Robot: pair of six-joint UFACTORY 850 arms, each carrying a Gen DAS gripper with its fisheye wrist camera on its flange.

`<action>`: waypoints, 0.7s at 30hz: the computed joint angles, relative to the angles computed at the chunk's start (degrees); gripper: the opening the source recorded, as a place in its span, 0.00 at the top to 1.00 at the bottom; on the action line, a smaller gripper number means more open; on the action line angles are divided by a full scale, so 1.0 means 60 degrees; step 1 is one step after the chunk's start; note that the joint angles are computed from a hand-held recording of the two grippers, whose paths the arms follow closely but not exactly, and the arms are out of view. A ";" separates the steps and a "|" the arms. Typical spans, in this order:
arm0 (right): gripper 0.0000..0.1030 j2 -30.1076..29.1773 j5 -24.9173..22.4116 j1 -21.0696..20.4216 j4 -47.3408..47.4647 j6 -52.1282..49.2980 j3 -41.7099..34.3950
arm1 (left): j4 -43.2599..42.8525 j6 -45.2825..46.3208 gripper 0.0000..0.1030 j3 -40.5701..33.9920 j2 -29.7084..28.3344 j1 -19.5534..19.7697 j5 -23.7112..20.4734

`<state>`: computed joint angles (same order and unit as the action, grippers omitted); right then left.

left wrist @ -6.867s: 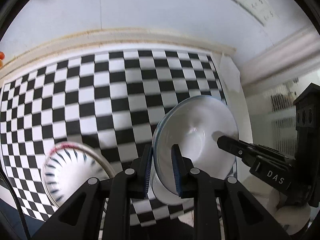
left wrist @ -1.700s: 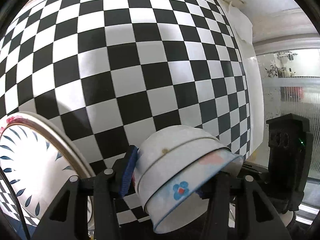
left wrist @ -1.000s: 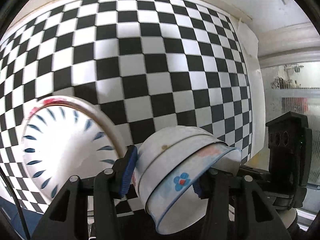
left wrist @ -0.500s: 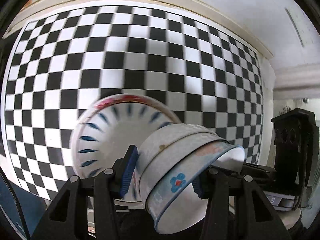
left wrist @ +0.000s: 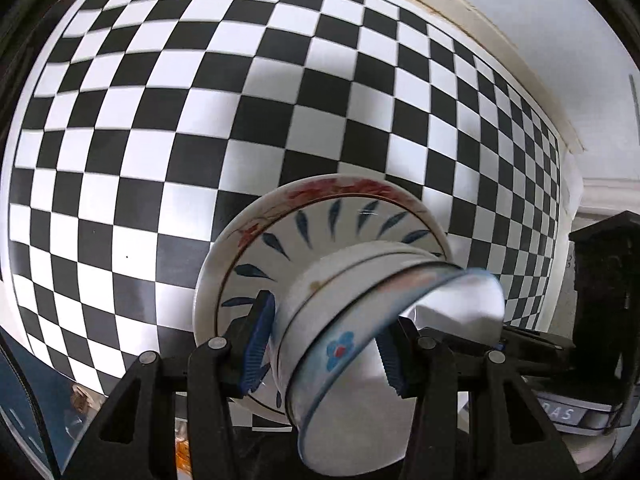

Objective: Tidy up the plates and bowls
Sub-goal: 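Lower the bowl stack onto the plate stack and open the right tool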

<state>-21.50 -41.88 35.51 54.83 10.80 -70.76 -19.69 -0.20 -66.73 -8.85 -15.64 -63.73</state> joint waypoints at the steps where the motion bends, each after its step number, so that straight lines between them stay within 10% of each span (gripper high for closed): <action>1: 0.69 -0.0069 -0.0053 -0.0006 -0.0080 0.0059 -0.0097 | -0.0031 0.0001 0.57 0.0025 -0.0021 0.0045 -0.0005; 21: 0.70 -0.0322 -0.0210 0.0222 -0.1804 0.1387 -0.0963 | 0.1067 -0.0533 0.56 0.0103 0.0561 -0.0167 0.0293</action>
<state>-23.43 -43.14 36.85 44.00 19.12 -76.53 -13.29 -3.40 -66.11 -5.49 -16.64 -61.98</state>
